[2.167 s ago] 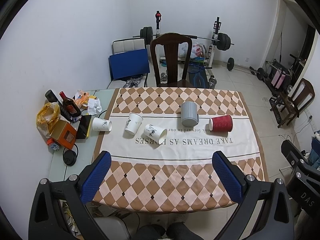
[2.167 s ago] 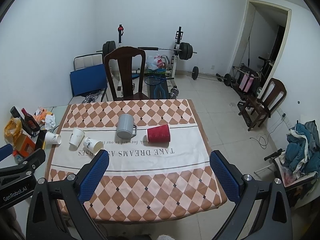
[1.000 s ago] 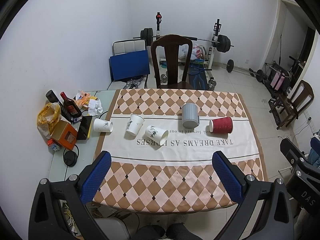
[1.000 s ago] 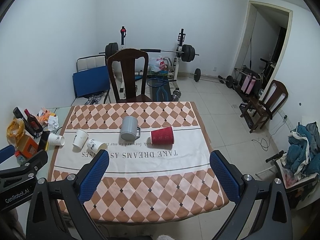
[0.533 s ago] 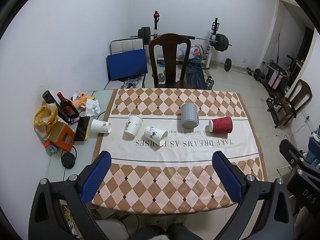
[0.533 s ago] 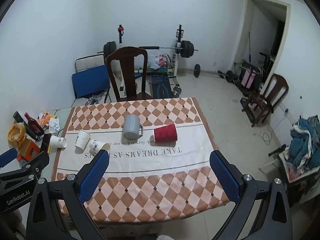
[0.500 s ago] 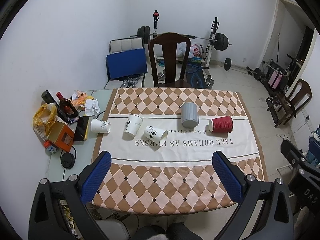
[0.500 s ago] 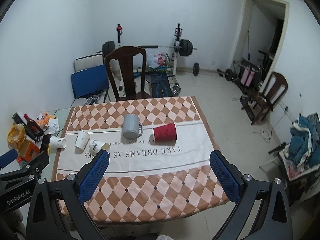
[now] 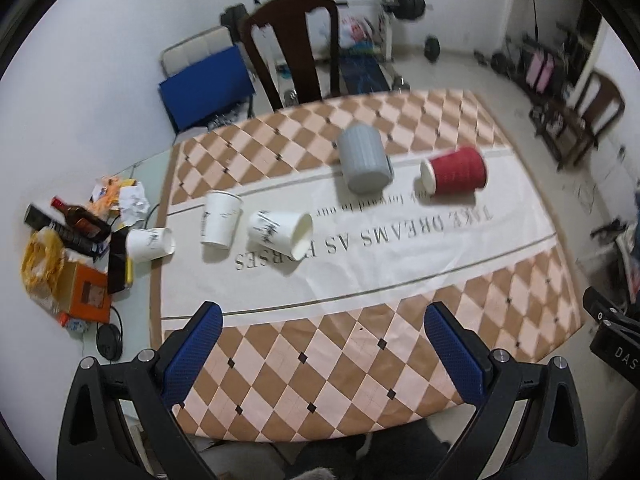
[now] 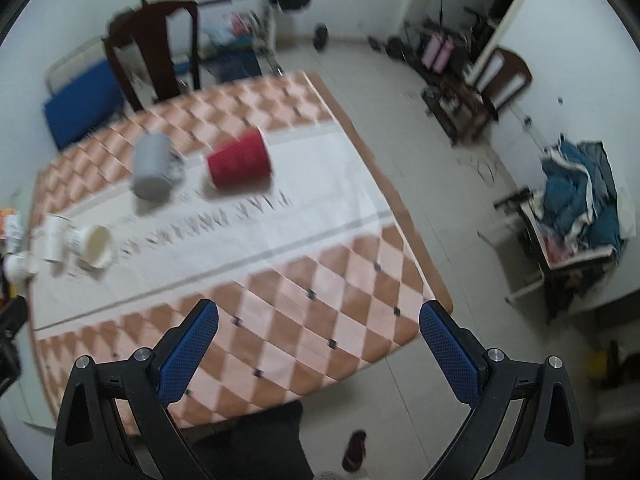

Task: Flip cup upside down
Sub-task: 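Move the right gripper toward the red ribbed cup lying on its side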

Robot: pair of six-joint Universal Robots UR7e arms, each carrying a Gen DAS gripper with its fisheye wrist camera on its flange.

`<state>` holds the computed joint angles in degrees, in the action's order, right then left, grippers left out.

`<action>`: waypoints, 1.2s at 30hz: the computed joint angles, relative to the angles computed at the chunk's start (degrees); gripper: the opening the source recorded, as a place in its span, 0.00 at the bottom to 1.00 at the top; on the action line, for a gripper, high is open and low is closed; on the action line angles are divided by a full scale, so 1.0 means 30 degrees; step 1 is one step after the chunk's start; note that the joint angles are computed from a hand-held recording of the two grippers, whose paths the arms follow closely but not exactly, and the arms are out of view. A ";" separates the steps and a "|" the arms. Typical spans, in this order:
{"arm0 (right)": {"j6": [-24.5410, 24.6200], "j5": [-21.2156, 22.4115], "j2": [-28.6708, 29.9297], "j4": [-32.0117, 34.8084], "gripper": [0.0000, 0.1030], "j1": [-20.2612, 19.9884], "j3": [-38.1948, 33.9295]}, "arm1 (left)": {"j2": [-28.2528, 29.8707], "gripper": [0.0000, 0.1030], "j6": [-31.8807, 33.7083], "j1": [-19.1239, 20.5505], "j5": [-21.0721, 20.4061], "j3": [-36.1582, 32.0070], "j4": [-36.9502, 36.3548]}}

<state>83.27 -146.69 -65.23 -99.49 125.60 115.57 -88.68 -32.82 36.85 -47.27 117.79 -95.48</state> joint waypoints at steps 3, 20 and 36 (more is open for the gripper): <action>-0.2084 0.0125 -0.0317 -0.2713 0.99 -0.1930 0.1611 | 0.1815 1.00 0.0539 0.0501 -0.0089 -0.0044 -0.0766; -1.4996 0.1977 -0.0601 -1.4116 0.81 -1.1332 0.4135 | 1.2333 0.99 1.2396 0.1959 0.1110 -0.4107 -0.9091; -1.7926 0.1825 -0.0151 -1.4210 0.81 -1.3600 0.2092 | 1.7713 0.90 2.1334 0.2695 0.1867 -0.7126 -0.9958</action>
